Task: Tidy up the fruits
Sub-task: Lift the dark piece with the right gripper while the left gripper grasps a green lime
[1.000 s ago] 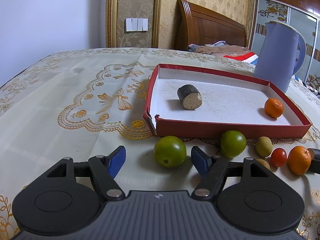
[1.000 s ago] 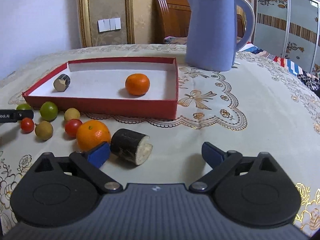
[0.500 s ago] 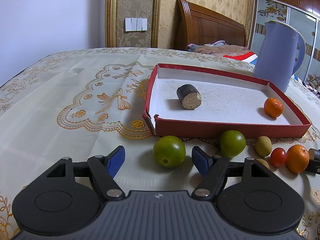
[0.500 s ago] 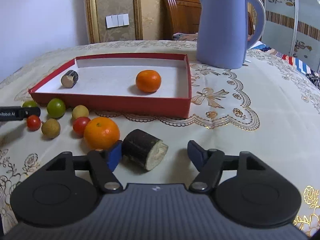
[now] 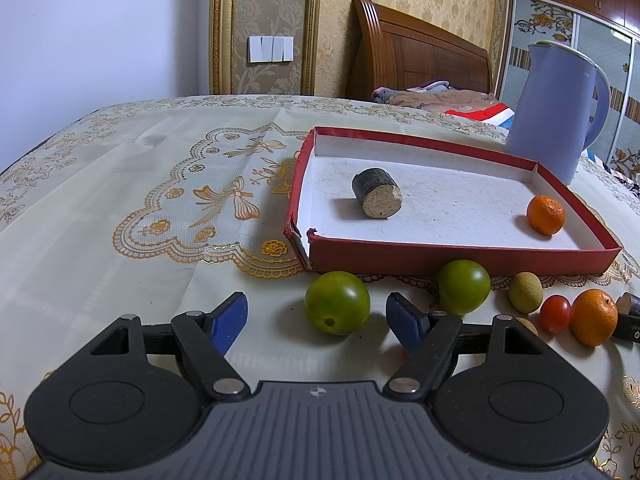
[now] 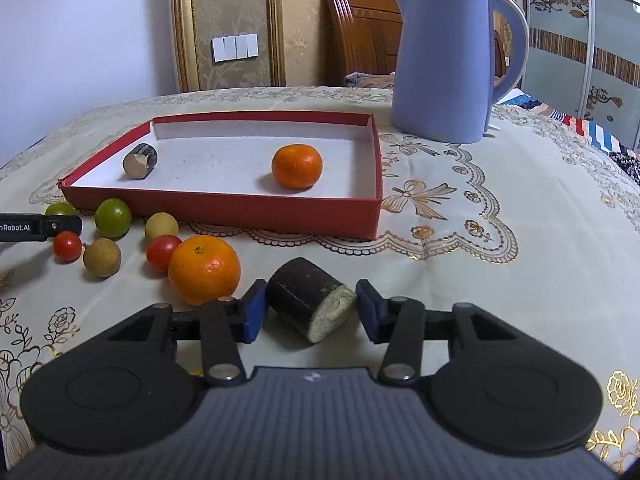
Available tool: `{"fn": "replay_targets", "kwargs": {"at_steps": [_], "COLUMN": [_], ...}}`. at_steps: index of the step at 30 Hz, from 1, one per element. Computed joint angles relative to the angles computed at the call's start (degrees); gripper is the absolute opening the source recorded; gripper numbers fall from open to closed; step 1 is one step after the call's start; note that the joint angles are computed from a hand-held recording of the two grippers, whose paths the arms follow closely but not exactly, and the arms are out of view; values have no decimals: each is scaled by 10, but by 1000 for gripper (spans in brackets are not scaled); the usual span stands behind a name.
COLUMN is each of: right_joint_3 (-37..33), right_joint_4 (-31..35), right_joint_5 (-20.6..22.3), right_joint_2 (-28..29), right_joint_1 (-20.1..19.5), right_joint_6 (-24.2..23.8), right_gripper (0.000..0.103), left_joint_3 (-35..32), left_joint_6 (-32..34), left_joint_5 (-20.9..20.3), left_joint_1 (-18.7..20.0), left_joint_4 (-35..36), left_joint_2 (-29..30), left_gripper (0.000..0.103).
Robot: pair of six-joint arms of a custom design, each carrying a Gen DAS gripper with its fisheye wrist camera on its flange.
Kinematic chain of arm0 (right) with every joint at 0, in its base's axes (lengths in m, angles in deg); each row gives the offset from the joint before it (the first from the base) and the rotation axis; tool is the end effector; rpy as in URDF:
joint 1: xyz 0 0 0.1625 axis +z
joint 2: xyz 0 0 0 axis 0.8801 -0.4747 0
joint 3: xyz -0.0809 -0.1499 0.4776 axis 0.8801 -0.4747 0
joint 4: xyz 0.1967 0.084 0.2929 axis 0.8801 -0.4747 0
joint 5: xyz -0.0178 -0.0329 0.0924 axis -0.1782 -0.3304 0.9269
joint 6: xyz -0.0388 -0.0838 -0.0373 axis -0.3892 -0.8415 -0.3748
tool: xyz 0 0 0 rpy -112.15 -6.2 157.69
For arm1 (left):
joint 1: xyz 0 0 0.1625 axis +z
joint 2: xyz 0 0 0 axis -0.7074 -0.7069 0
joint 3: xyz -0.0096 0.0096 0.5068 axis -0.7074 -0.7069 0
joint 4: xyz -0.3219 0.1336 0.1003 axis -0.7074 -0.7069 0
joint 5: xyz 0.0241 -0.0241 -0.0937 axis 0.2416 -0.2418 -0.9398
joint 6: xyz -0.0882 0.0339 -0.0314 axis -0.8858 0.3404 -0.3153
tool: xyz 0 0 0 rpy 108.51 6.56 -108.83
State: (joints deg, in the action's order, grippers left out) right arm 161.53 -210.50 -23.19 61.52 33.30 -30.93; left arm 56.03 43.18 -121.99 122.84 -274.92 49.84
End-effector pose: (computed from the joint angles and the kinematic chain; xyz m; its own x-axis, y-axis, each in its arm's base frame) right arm 0.1470 -0.5464 -0.0588 -0.7165 -0.2013 0.6679 -0.6420 0.5646 -0.5186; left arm 0.0756 -0.5539 0.1855 -0.7433 -0.0371 -0.6679 0.5229 0.5905 -0.6147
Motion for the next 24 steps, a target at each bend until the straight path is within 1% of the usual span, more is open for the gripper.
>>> {"fn": "replay_targets", "kwargs": {"at_steps": [16, 17, 21, 23, 24], "right_joint_3": [-1, -1, -2, -3, -4], "right_joint_4": [-7, -7, -8, -10, -12], "right_joint_5": [-1, -1, -1, -4, -7], "right_joint_2": [2, 2, 2, 3, 4], "right_joint_1": [-1, -1, -1, -1, 0], "right_joint_6": [6, 6, 9, 9, 10], "right_gripper": [45, 45, 45, 45, 45], "left_joint_3": [0, -1, -3, -1, -1], "left_joint_6": [5, 7, 12, 15, 19], "left_joint_5": [4, 10, 21, 18, 16], "left_joint_1": [0, -1, -3, -3, -3], "left_joint_4": [-2, -7, -18, -22, -24], "left_joint_2": [1, 2, 7, 7, 8], "left_gripper": [75, 71, 65, 58, 56]}}
